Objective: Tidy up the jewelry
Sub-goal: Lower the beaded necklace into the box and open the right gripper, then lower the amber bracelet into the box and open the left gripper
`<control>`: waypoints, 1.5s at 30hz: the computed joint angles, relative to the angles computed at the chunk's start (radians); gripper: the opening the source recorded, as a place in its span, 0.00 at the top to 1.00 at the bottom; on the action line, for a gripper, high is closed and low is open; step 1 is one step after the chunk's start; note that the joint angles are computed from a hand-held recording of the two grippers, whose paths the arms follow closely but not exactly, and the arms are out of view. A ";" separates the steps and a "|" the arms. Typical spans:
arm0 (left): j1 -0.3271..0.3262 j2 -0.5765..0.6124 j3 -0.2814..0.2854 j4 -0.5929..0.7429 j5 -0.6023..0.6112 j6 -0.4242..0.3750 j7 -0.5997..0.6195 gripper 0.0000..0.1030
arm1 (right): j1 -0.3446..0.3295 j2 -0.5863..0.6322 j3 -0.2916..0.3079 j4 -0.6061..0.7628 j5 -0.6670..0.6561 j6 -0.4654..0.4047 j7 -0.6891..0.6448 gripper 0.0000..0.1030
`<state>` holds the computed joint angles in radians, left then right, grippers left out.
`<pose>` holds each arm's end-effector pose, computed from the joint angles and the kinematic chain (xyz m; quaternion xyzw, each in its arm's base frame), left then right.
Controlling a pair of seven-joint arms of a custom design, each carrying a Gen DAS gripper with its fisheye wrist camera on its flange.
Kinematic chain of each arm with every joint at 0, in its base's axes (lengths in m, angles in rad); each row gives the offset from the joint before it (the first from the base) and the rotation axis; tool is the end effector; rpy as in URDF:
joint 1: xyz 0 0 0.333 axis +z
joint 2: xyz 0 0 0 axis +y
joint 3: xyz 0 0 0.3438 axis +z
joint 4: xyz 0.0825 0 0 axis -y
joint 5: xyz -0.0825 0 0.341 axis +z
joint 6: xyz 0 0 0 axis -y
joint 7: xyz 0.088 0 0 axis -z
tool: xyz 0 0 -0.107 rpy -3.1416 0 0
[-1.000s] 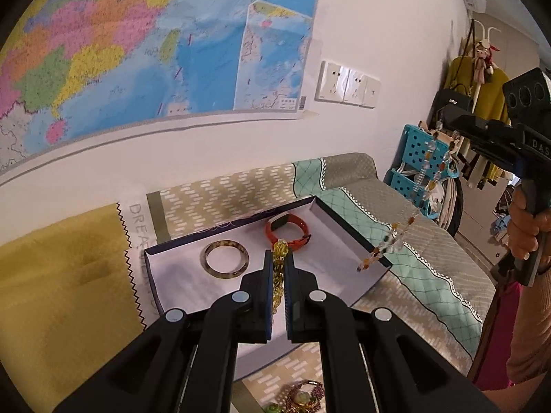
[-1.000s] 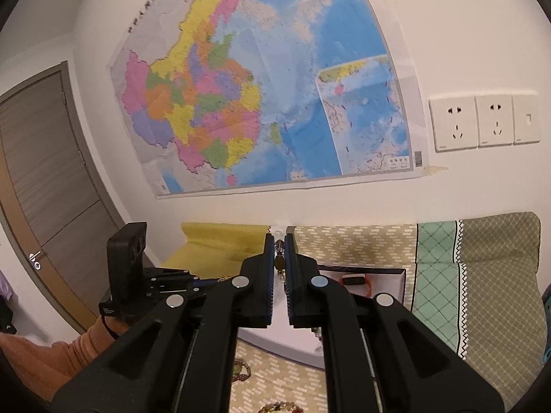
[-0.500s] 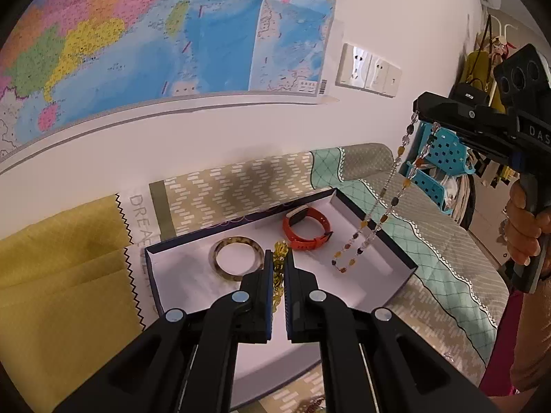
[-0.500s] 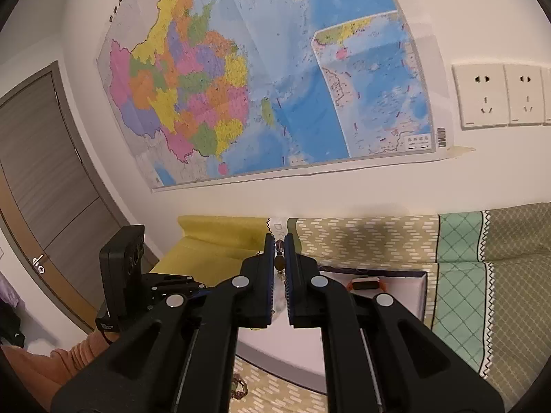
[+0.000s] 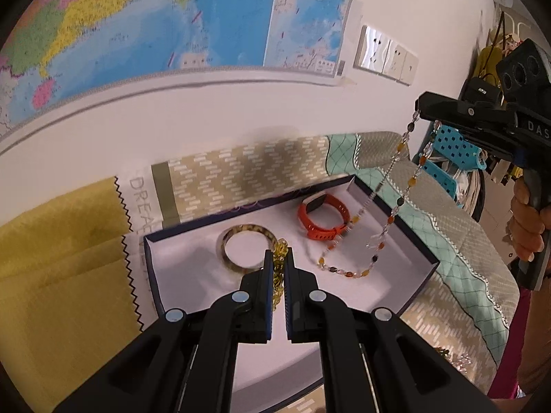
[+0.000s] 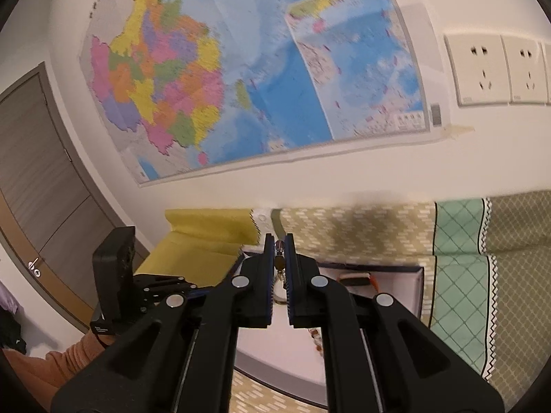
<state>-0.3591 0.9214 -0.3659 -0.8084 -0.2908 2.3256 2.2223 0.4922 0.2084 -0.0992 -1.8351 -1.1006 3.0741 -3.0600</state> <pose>0.6898 -0.4104 0.4859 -0.2547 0.8822 -0.3945 0.0332 0.5334 0.3051 0.5508 -0.5507 0.6606 -0.1890 0.4740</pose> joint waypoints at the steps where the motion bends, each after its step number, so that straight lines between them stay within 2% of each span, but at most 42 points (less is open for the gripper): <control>1: -0.003 0.009 0.002 0.013 0.003 -0.010 -0.005 0.96 | -0.007 0.002 0.007 -0.007 0.020 -0.002 -0.020 0.94; 11: 0.000 0.000 0.007 -0.043 0.012 -0.002 -0.007 0.96 | 0.007 0.013 -0.009 -0.046 0.099 0.022 -0.094 0.94; 20: -0.017 0.013 0.025 -0.033 0.048 -0.007 -0.031 0.96 | 0.022 0.042 -0.015 -0.061 0.263 0.016 -0.241 0.94; 29: -0.021 0.016 0.030 -0.038 0.064 -0.012 -0.055 0.96 | 0.055 0.072 -0.036 -0.079 0.427 0.048 -0.379 0.94; 36: -0.020 0.012 0.030 -0.053 0.070 -0.009 -0.063 0.96 | 0.029 0.105 0.017 -0.076 0.594 0.052 -0.539 0.94; 45: -0.038 0.043 0.045 0.004 0.093 -0.042 -0.092 0.96 | -0.009 0.146 0.092 -0.060 0.771 0.037 -0.716 0.94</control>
<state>-0.3969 0.9648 -0.3206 -0.8048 -0.1979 2.2834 2.1304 0.4834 0.3542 -0.0076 -1.8947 -0.3295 3.1109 -3.7763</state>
